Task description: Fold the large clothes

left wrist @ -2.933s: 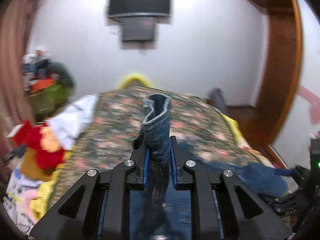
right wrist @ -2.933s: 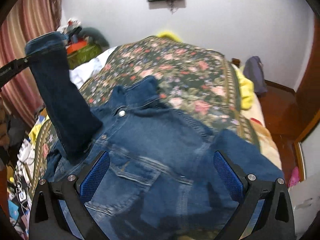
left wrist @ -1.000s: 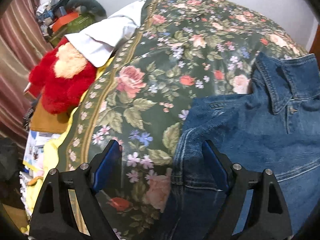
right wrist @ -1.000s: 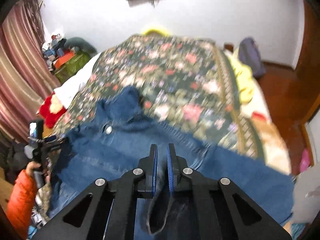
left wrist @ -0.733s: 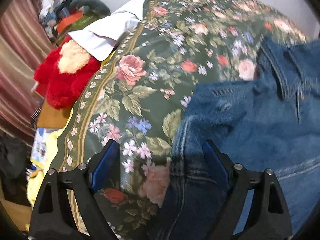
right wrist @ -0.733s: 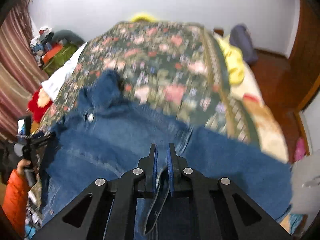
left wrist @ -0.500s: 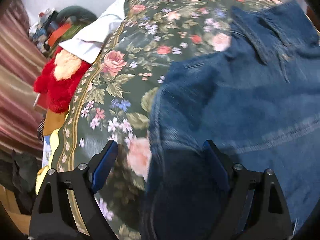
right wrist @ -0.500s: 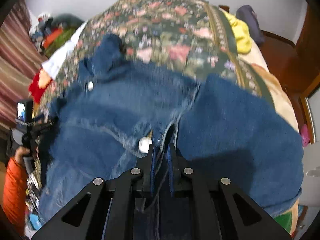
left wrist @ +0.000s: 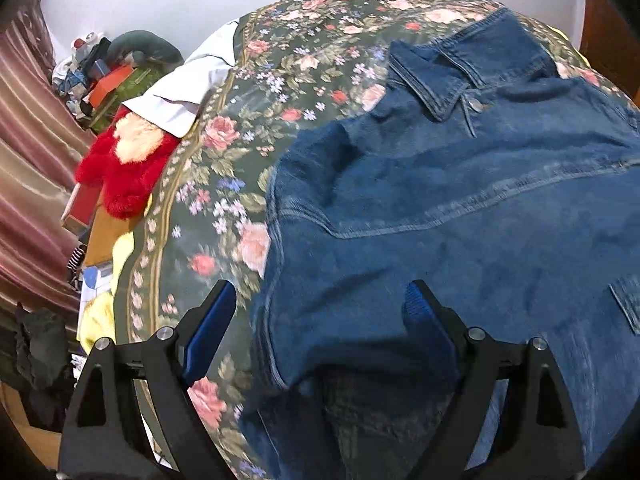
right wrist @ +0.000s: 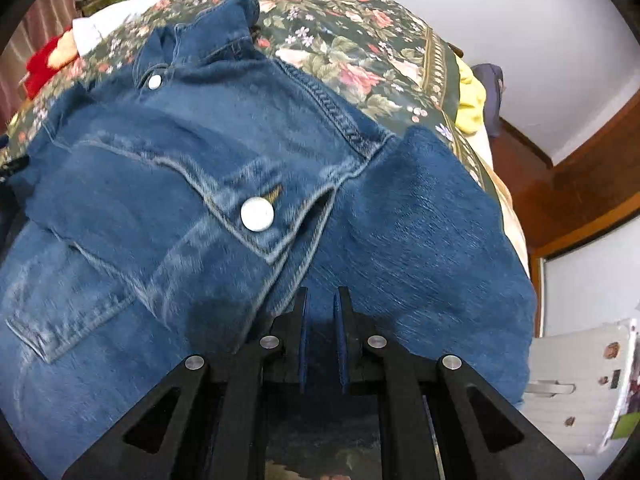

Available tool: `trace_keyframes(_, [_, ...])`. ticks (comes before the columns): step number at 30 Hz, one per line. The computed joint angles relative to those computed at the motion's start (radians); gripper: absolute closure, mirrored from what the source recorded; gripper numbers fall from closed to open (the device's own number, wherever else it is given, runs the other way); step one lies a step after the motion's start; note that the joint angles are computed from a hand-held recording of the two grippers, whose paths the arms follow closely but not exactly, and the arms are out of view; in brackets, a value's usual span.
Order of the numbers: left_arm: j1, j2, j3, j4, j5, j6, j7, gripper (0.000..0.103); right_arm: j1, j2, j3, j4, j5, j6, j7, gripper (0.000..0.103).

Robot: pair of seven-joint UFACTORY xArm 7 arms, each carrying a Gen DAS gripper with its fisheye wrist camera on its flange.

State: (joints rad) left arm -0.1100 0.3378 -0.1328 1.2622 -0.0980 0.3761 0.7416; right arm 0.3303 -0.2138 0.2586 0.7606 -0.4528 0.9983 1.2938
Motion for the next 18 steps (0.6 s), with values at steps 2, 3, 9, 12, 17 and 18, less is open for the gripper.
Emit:
trace_keyframes(2, [0.001,-0.017,0.0,-0.027,-0.002,0.006,0.002,0.016,0.006,-0.014,0.012,-0.006,-0.009,0.025,0.017,0.095])
trace_keyframes(3, [-0.001,-0.023,0.003,-0.034,0.001,0.007,-0.001,0.016,0.008,-0.023,0.014,-0.011,-0.007,0.03,0.023,0.095])
trace_keyframes(9, [0.007,-0.069,-0.023,-0.06,-0.058,0.021,0.025,0.016,0.014,-0.086,0.029,-0.047,0.059,0.164,0.033,0.095])
trace_keyframes(12, [0.003,-0.094,-0.044,-0.057,-0.117,0.039,0.052,0.016,0.027,-0.142,0.026,-0.114,0.107,0.226,0.037,0.095])
trace_keyframes(17, [-0.039,-0.128,-0.069,-0.043,-0.203,0.09,0.074,0.016,0.024,-0.432,0.011,-0.322,0.209,0.12,0.091,0.095])
trace_keyframes(18, [-0.051,-0.134,-0.076,-0.04,-0.221,0.105,0.076,0.016,0.022,-0.481,0.011,-0.355,0.226,0.117,0.09,0.095])
